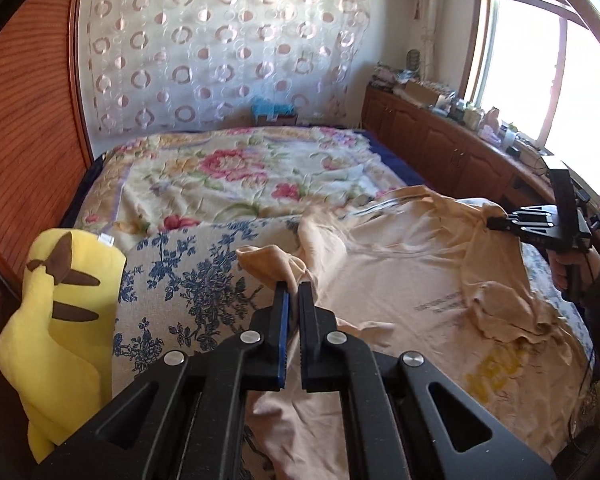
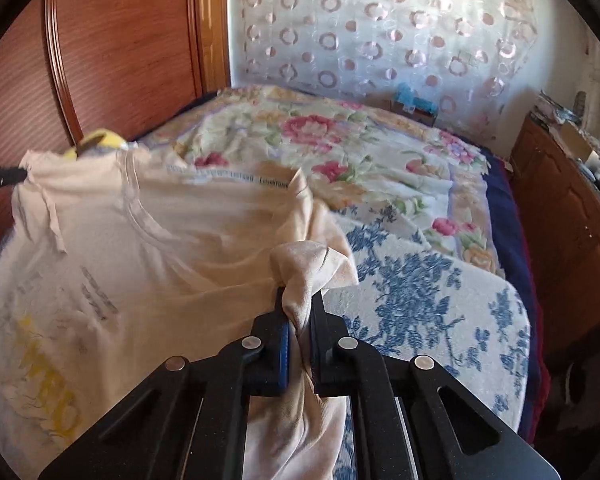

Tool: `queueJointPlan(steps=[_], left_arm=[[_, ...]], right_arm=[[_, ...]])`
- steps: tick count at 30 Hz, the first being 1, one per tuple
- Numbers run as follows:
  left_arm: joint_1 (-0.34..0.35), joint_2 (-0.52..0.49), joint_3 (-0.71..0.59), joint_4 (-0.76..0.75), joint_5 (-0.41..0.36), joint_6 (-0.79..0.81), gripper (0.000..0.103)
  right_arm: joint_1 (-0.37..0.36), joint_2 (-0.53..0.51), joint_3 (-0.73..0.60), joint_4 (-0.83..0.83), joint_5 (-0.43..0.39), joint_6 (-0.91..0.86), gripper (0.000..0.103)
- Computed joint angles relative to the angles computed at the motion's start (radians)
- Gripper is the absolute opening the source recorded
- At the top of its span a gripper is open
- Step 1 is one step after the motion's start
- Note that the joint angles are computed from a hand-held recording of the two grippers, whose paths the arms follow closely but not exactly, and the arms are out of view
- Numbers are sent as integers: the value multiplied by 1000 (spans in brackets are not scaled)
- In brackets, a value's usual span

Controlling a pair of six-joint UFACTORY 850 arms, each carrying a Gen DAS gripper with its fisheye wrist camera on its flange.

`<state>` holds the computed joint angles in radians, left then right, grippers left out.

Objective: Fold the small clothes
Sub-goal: 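Grasp the shirt edge with the left gripper while the right gripper grasps another edge, then lift the shirt with both grippers, fold it over onto itself, open both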

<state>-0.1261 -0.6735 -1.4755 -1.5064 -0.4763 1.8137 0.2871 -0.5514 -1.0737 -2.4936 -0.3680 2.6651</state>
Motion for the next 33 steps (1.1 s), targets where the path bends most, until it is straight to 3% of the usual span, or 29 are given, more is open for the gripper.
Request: queueJointPlan(steps=[8, 18, 25, 28, 33], left_arm=[[52, 209, 254, -219, -95, 273, 5], [145, 394, 528, -321, -193, 436, 5], [208, 435, 638, -250, -226, 390, 5], [221, 440, 664, -214, -224, 383, 5], [201, 413, 674, -189, -146, 385, 5]], right_arm=[[71, 217, 265, -46, -195, 153, 7], [256, 431, 573, 43, -364, 229, 7], [420, 555, 715, 212, -347, 213, 7], [433, 602, 765, 136, -330, 350, 7], [444, 586, 779, 167, -301, 351, 7]])
